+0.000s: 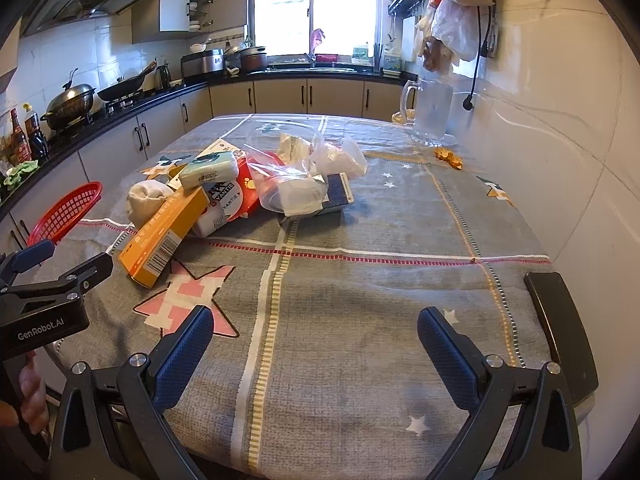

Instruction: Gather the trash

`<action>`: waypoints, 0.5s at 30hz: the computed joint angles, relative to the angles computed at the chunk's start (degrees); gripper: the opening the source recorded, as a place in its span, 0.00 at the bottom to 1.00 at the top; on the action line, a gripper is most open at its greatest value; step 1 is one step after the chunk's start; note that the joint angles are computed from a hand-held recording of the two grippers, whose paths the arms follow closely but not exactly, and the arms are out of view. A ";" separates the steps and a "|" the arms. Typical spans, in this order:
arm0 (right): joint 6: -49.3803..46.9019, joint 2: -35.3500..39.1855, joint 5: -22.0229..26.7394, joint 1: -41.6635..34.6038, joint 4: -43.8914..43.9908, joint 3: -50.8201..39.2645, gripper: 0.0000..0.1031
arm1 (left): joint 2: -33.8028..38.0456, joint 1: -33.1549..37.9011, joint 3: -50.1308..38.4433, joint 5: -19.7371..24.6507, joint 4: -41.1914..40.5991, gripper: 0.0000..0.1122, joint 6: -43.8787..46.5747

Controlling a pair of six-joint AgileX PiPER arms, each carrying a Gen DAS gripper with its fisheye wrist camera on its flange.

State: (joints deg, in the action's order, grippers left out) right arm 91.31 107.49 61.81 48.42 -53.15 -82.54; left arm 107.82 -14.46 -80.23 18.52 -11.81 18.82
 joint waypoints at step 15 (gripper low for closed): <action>-0.23 0.14 -0.33 -0.34 0.40 0.09 1.00 | -0.28 0.01 0.97 -0.94 0.13 0.92 0.29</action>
State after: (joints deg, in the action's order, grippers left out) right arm 91.08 107.63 61.48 48.08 -52.75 -82.45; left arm 107.54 -14.45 -79.26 17.58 -11.69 19.10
